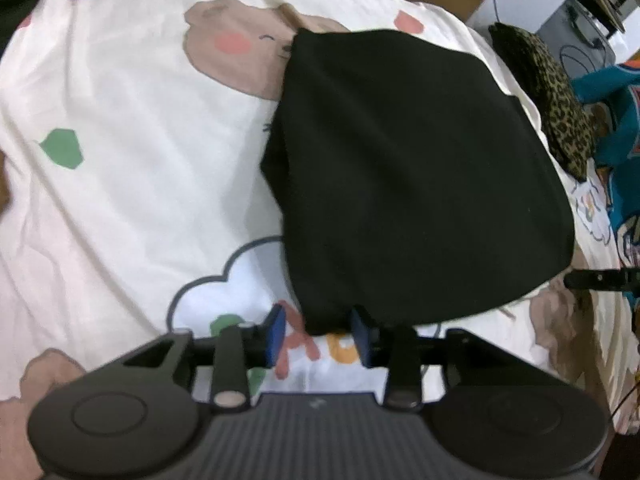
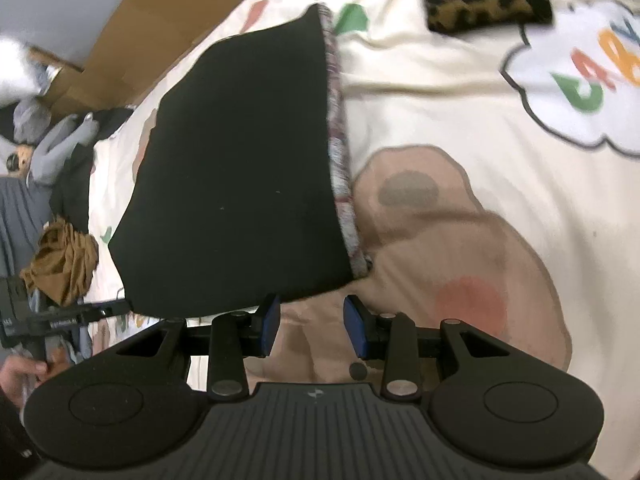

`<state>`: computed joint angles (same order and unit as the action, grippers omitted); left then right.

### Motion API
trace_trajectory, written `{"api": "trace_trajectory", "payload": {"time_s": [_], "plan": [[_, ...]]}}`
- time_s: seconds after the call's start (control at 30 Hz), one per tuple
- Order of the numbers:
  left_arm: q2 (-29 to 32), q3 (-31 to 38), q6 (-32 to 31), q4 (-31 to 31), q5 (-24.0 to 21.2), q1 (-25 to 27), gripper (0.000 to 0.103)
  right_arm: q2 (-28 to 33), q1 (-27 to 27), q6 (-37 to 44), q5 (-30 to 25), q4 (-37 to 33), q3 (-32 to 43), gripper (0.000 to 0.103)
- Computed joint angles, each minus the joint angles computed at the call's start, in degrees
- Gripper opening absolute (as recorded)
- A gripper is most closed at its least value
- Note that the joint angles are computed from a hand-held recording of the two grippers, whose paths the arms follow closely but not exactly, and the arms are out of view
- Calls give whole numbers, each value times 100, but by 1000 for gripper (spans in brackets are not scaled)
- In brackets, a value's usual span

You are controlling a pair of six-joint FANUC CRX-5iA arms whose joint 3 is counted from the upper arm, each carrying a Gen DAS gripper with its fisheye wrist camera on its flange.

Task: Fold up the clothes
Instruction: 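Hold the folded pants edge with both tools and lift it slightly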

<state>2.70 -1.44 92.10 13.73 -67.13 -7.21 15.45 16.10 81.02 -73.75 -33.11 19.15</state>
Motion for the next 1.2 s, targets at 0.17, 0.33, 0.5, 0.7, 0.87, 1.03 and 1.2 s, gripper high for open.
{"api": "trace_trajectory", "payload": {"time_s": [0.17, 0.33, 0.5, 0.7, 0.87, 1.03, 1.2], "plan": [[124, 51, -43, -57, 126, -47, 39, -42, -139, -429, 293, -237, -204, 42], [82, -96, -124, 42, 269, -51, 39, -67, -261, -746, 546, -520, -367, 42], [25, -214, -113, 118, 379, -33, 39, -16, -611, -1023, 767, -1320, -600, 38], [0, -239, -41, 46, 496, -108, 39, 72, -754, -929, 781, -1673, -612, 11], [-13, -343, -112, 340, 588, 22, 8, -70, -765, -687, 754, -1679, -576, 7], [-69, -437, -286, 533, 515, 137, 12, -20, -750, -680, 647, -1613, -529, 15], [3, -490, -413, 818, 534, 173, 28, 83, -826, -863, 699, -1946, -666, 32]]}}
